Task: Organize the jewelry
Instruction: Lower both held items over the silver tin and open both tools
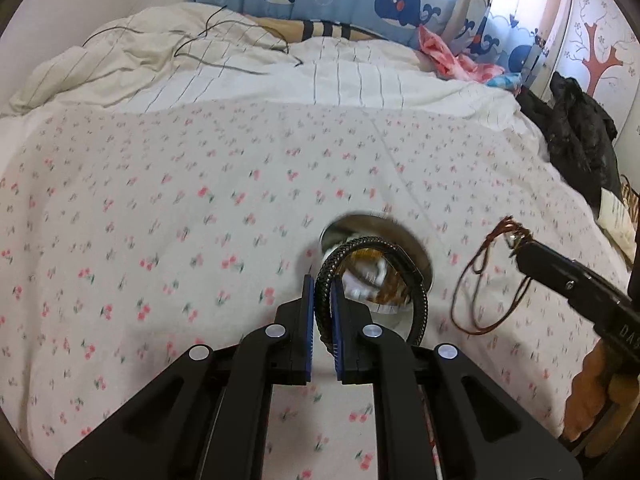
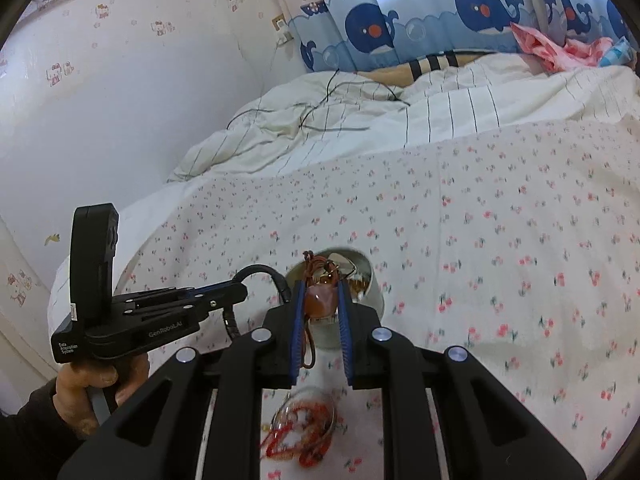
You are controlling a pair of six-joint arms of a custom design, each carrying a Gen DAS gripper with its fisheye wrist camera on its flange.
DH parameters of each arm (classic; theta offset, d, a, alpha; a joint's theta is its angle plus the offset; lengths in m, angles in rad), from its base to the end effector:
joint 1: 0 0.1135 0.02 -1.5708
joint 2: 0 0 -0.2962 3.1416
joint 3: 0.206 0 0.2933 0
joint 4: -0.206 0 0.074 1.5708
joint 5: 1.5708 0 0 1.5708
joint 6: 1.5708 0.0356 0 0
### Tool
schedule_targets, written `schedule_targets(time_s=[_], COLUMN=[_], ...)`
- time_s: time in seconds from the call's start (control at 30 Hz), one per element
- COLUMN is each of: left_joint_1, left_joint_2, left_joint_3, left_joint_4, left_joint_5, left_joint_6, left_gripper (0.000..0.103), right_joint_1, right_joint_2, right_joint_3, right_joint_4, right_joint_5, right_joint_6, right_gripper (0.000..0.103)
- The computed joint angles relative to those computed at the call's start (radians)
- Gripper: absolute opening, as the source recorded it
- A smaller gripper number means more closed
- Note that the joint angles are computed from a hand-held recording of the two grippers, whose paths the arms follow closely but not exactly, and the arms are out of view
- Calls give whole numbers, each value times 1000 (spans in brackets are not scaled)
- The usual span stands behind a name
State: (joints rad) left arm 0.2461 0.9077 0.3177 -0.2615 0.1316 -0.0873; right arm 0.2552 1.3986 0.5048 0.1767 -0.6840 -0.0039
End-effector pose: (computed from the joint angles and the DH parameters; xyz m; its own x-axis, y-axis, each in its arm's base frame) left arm 0.1773 0.0397 0.1548 -0.7131 -0.2682 -0.6477 -0.2207 0.9628 -0.1558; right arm 0.2579 0.0905 0.1524 -0.6334 -0.1683 -0.7553 -0.6590 0.6291 0.4123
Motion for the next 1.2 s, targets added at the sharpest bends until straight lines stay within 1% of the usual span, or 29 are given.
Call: schedule_targets(time_s=[0.13,0.23,0.33,0.5,0.6,0.73,0.77,0.83,0.9,0.93,1.03,1.07,1.1,1.13,1.17,1.2], left_joint_1=[-5,-2,-24,-86,-113,-97,-83,-58,-20,5,69,104,130,154,173,193], left_joint_2=[72,141,199,362,466,523,517,462,390,345,250,197,156,120,102,86], left_joint_3=[32,50,63,134,188,211,210,197,176,163,137,116,95,75,62,43], left_joint_4=[47,83,122,199,197,170,164,147,117,97,29,-5,-26,-42,-52,-59], left_joint_5=[25,41,27,-17,-59,-38,-15,-7,7,14,37,47,46,46,49,57], left_joint_6=[-18,-28,-41,-70,-76,-67,-67,-66,-58,-56,-33,-14,1,14,24,37], left_gripper=[7,7,7,7,8,9,10,16,34,37,39,41,47,49,52,52], right_joint_1=[3,-6,-13,-37,-43,-27,-19,4,25,40,75,87,106,118,136,155], right_joint_2=[48,62,69,73,90,122,132,152,170,182,210,222,238,249,262,276], right_joint_3=[42,49,49,49,58,80,88,99,106,111,125,133,145,151,163,175], right_joint_4=[58,67,70,85,89,92,91,91,89,87,89,92,96,98,95,88], right_joint_5=[-2,-2,0,-1,2,6,10,19,28,32,42,45,52,59,78,100], right_joint_6=[53,68,79,99,104,116,117,114,106,104,107,110,115,115,112,106], right_gripper=[17,17,17,17,17,17,17,17,17,17,17,17,17,17,17,17])
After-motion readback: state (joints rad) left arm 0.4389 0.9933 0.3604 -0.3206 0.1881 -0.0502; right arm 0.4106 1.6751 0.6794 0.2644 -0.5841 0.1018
